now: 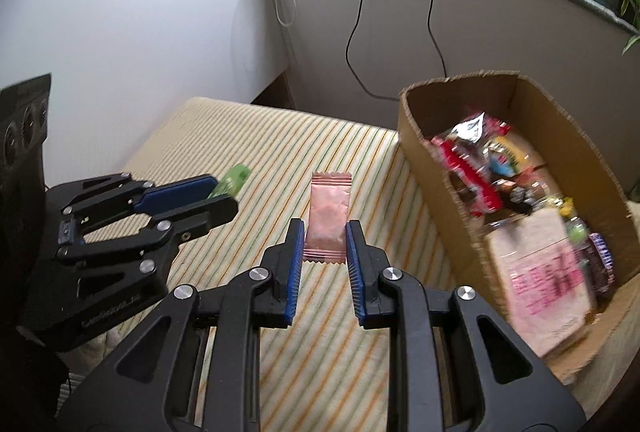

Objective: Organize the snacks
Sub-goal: 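Carry the green candy and pink candy over the box with both tools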

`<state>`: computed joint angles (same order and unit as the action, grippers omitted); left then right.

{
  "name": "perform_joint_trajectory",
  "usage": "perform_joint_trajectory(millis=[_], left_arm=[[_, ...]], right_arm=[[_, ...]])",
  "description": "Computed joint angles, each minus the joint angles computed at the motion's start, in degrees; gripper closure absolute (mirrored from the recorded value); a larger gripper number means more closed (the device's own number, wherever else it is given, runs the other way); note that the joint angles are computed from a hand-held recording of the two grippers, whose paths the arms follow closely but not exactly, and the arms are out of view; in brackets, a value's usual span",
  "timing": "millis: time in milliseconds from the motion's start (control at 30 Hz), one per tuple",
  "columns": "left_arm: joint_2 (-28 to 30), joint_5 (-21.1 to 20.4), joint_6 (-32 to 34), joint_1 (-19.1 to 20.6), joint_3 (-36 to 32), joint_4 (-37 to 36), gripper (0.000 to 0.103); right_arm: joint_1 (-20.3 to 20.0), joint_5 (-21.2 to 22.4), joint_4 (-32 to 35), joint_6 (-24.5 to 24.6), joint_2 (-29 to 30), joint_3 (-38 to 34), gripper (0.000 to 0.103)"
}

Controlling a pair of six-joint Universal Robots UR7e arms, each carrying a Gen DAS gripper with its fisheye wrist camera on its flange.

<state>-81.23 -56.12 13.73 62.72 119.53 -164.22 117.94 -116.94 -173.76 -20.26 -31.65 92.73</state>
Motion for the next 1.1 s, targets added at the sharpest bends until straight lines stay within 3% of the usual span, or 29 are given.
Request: perform_joint_trajectory(millis=[233, 1100], left_arm=[[3.35, -0.79, 0.57, -1.85, -2.26, -1.65, 0.083], [16.1, -3.5, -0.23, -4.75, -10.85, -2.05, 0.083]], right_arm=[[-1.16, 1.23, -2.04, -0.78, -4.01, 1.98, 0.081], [-7.87, -1.2, -5.76, -2.9, -8.53, 2.51, 0.081]])
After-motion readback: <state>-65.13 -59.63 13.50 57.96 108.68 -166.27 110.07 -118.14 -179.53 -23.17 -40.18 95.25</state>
